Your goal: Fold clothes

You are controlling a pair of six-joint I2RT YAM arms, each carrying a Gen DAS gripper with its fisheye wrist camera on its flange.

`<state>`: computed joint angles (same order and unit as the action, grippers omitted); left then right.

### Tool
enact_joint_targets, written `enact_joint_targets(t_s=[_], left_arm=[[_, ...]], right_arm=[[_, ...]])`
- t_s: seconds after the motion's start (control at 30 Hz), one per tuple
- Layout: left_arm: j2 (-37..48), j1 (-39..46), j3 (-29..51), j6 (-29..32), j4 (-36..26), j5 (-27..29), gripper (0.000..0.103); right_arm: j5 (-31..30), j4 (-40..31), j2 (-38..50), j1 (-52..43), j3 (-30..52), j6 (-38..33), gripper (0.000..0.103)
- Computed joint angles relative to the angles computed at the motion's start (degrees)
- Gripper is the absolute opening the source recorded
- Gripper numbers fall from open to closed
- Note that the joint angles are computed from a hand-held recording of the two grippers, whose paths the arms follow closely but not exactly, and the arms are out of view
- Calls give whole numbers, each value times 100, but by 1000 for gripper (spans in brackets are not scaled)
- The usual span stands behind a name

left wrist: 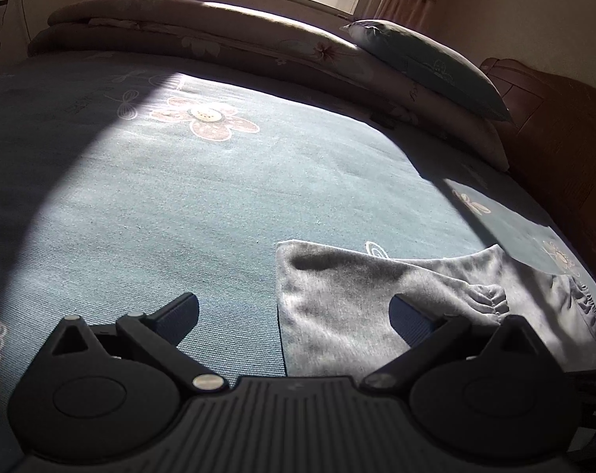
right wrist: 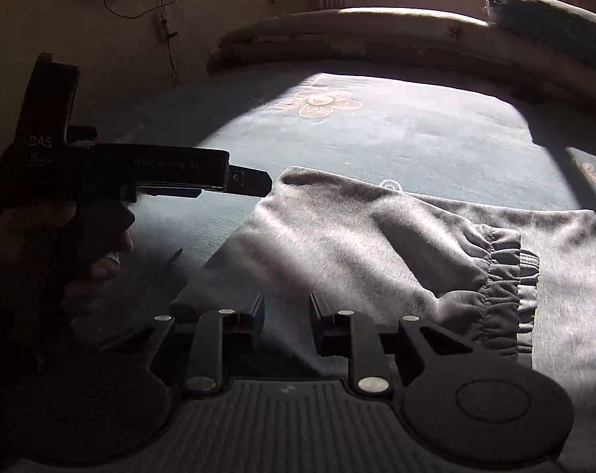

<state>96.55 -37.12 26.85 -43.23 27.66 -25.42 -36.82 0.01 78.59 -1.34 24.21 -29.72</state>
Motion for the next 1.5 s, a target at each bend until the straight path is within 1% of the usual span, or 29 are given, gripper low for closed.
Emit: enact_joint_targets(t_s=[0.07, 0.17, 0.2, 0.27, 0.3, 0.33, 0.37, 0.4, 0.43, 0.53, 0.57, 0.63, 0.67, 0.73, 0.77, 0.83, 0.9, 0.97, 1.07, 1.13, 1.2, 1.23, 1.33, 1.4, 1.47, 1.5], left_arm=[[-7, 31, -6, -33, -36, -1, 102], [-50, 85, -27, -67, -47, 47, 102], [-71, 93, -46, -60, -23, 59, 102], [-104, 98, -78, -45, 15, 73, 102], [-111, 92, -83, -36, 22, 73, 102], [-117, 67, -94, -46, 27, 61, 102], [-119, 53, -95, -54, 27, 66, 102], [-121, 48, -102, -47, 63, 100, 102], [-122, 45, -115, -36, 117, 141, 102], [-89, 33, -78, -39, 201, 275, 102], [-60, 25, -29, -27, 208, 298, 102], [2, 2, 75, 19, 222, 330, 102], [47, -23, 136, 45, 233, 353, 102], [156, -80, 266, 97, 263, 411, 102], [225, -104, 337, 105, 270, 447, 102], [361, -134, 480, 101, 269, 532, 102], [534, -148, 657, 67, 259, 616, 102], [679, -194, 878, -36, 117, 590, 102], [826, -226, 1049, -35, 120, 680, 102], [917, -266, 1143, -4, 118, 715, 102], [990, -302, 1224, 24, 96, 744, 102], [1024, -324, 1263, 30, 53, 743, 102], [1100, -342, 1307, 9, 30, 761, 102], [1142, -328, 1340, -31, -17, 771, 102], [1191, -315, 1382, -64, -74, 776, 102], [1216, -310, 1404, -73, -99, 776, 102]], right_arm=[[361, 476, 74, 564, -154, 173, 29], [859, 945, 560, 1274, -231, 352, 30], [954, 1020, 574, 1395, -277, 357, 30], [1046, 1090, 333, 1506, -420, 281, 29], [942, 1046, 212, 1457, -451, 269, 30], [710, 931, 91, 1315, -446, 276, 34], [595, 871, 72, 1253, -432, 315, 43], [574, 849, 127, 1254, -411, 377, 47], [552, 830, 185, 1256, -390, 440, 49], [525, 681, 245, 1283, -336, 649, 49], [392, 530, 163, 1178, -320, 681, 49], [-68, 110, -172, 694, -304, 660, 49], [-186, 38, -343, 418, -332, 632, 51], [-145, 143, -549, -7, -423, 573, 57], [-90, 165, -509, -205, -414, 543, 58], [24, 33, -217, -520, -270, 505, 58], [126, -254, 207, -705, -50, 486, 58], [-156, -529, 100, -1009, -36, 325, 58], [-685, -790, -274, -1692, -30, 25, 59], [-913, -742, -400, -2222, 57, -67, 64], [-799, -344, -242, -2676, 211, 111, 67], [-689, -87, 56, -2837, 366, 246, 67], [-185, 555, 1349, -3114, 1135, 761, 68], [200, 791, 2123, -3235, 1752, 1134, 68], [363, 733, 2695, -3321, 2211, 1088, 68], [384, 799, 2793, -3398, 2193, 979, 68]])
